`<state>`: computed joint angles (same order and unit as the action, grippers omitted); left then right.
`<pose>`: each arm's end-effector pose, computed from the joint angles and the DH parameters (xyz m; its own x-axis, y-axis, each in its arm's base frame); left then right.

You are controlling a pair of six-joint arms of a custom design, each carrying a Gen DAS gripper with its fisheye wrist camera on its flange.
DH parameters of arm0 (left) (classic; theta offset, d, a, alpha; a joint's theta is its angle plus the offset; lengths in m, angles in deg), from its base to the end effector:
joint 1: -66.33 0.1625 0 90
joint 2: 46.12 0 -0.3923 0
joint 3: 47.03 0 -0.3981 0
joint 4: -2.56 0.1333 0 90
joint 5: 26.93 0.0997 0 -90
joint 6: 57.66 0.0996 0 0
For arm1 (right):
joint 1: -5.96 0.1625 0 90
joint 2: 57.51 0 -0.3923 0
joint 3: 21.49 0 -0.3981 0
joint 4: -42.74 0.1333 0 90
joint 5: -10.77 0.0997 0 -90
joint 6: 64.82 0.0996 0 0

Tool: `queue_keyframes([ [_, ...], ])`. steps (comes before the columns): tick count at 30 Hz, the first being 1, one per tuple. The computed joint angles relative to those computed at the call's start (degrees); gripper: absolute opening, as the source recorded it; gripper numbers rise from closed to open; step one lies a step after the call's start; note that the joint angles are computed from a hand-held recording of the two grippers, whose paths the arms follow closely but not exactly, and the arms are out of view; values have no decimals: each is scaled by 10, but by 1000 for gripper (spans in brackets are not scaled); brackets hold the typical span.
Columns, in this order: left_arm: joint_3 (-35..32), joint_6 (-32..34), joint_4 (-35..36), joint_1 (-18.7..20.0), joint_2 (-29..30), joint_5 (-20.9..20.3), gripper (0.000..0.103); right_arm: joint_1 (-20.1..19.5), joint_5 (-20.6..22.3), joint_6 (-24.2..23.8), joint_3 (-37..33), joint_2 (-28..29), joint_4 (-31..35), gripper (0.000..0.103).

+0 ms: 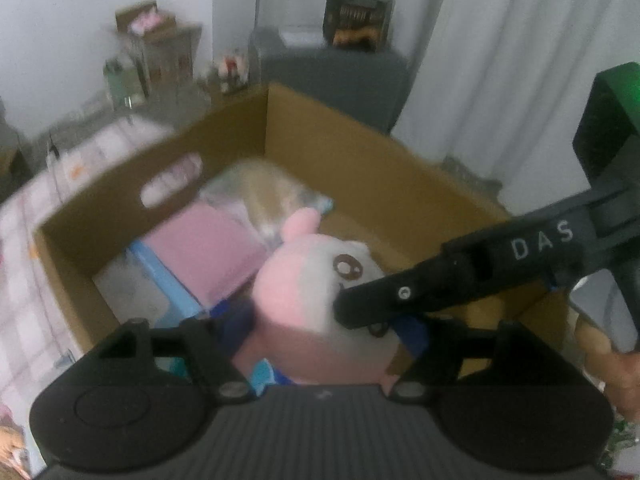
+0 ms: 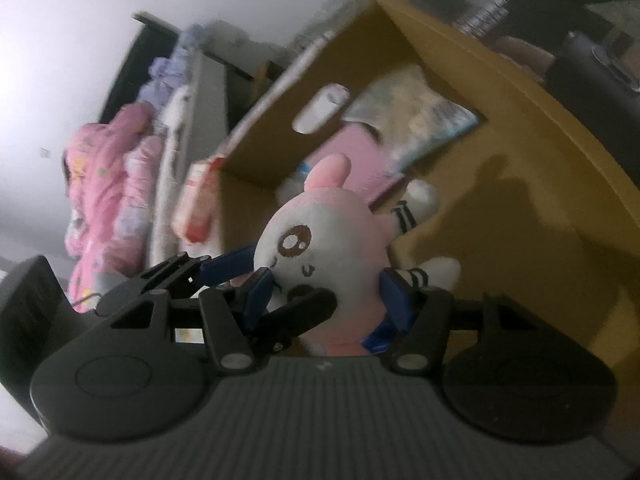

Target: Organize soft objects

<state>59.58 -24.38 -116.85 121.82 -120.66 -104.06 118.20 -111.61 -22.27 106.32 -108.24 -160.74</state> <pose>-0.1761 -0.5306 0.2276 -0.3561 0.9205 -0.1605 0.9107 0.3804 0.1609 0.2510 -0.4024 0.0696 -0.8705 0.4850 -0.0837 0.3855 0.5661 -0.7287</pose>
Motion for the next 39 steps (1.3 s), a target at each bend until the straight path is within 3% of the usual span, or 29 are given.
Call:
queue_keyframes([
  [6,-9,-23,13,1,29,34,70,-41,33,-12,-6,11,22,59],
  [12,6,-20,-8,-6,27,45,73,-53,34,-33,-14,20,14,60],
  [15,15,-15,-8,-12,14,49,80,-51,26,-29,-11,14,17,60],
  [19,25,-3,-16,-17,-9,47,87,-40,17,-21,-3,11,3,61],
  [28,11,6,1,-9,-74,30,88,24,-49,-5,8,0,-26,63],
  [35,-17,19,27,23,-136,8,89,71,-86,17,-3,2,-16,63],
  [39,-42,23,36,54,-164,0,89,99,-81,12,-31,21,-11,63],
])
